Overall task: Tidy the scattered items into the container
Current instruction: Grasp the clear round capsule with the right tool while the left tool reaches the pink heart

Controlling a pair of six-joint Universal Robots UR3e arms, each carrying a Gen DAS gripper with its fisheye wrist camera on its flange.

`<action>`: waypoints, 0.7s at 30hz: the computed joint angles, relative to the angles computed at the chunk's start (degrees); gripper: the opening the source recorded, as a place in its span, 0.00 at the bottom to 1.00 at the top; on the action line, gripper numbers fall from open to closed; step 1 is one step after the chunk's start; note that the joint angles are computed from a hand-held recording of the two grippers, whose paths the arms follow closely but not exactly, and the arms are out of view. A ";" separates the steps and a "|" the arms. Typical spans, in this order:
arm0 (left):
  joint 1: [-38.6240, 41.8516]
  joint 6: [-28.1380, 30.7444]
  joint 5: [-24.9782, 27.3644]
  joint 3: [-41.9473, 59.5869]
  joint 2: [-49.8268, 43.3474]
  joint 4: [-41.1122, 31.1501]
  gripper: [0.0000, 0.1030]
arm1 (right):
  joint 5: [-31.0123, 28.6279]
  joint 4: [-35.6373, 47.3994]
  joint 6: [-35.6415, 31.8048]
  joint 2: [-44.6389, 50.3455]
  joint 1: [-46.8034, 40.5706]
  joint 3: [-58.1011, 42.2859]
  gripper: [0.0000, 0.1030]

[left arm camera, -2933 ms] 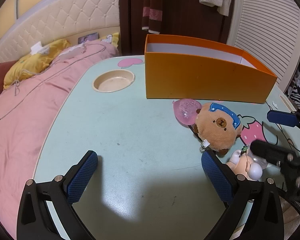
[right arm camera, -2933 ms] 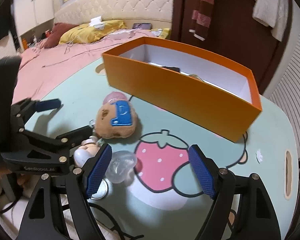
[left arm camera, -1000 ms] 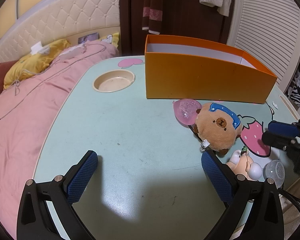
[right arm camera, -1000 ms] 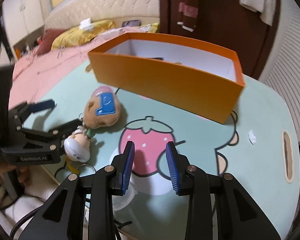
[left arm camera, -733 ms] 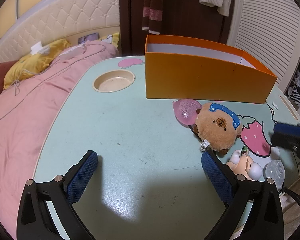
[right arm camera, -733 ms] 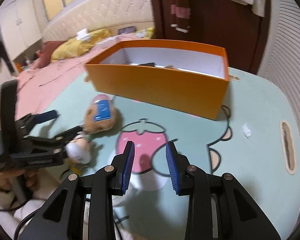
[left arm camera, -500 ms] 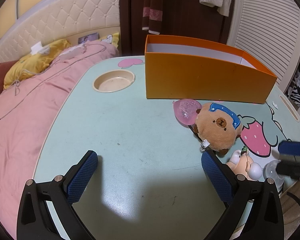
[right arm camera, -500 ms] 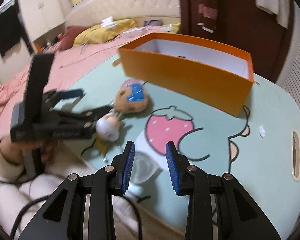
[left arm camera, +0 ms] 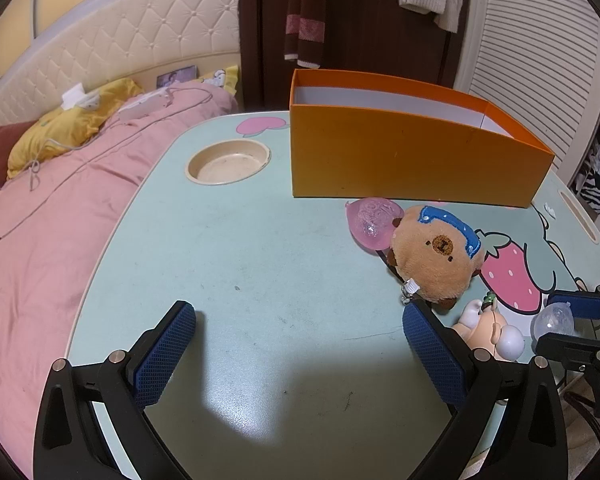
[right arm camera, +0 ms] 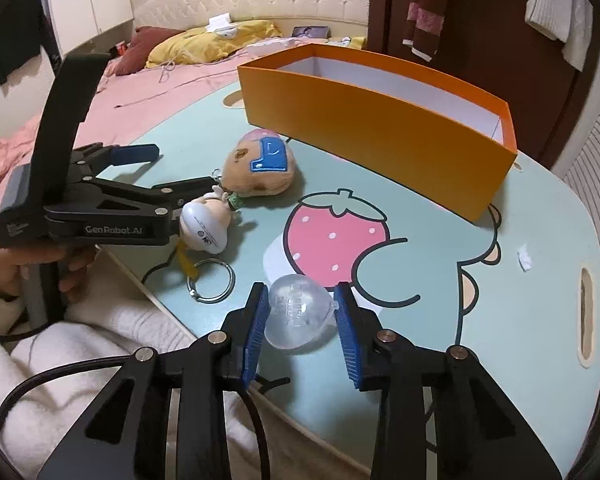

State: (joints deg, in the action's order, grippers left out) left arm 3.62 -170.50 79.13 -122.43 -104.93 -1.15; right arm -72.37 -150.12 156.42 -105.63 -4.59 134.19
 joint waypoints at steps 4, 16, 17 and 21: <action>0.15 0.07 -0.04 0.25 0.44 -1.09 1.00 | 1.09 0.76 -0.33 -0.42 -0.99 -0.15 0.34; 4.72 -4.64 -11.92 13.74 -0.97 -15.42 0.77 | 10.95 4.41 -1.44 -1.44 -9.59 0.43 0.29; 3.29 -4.39 -10.49 17.86 -3.32 -18.56 0.66 | 11.07 4.27 -1.49 -1.26 -9.57 0.37 0.29; -0.42 -4.39 -7.12 26.87 -8.91 -23.10 0.60 | 11.55 4.48 -2.13 -1.49 -10.07 0.50 0.29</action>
State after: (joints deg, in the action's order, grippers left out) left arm 3.20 -174.89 72.01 -95.56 -113.83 -24.24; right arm -60.82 -145.64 154.29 -107.11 -14.66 134.69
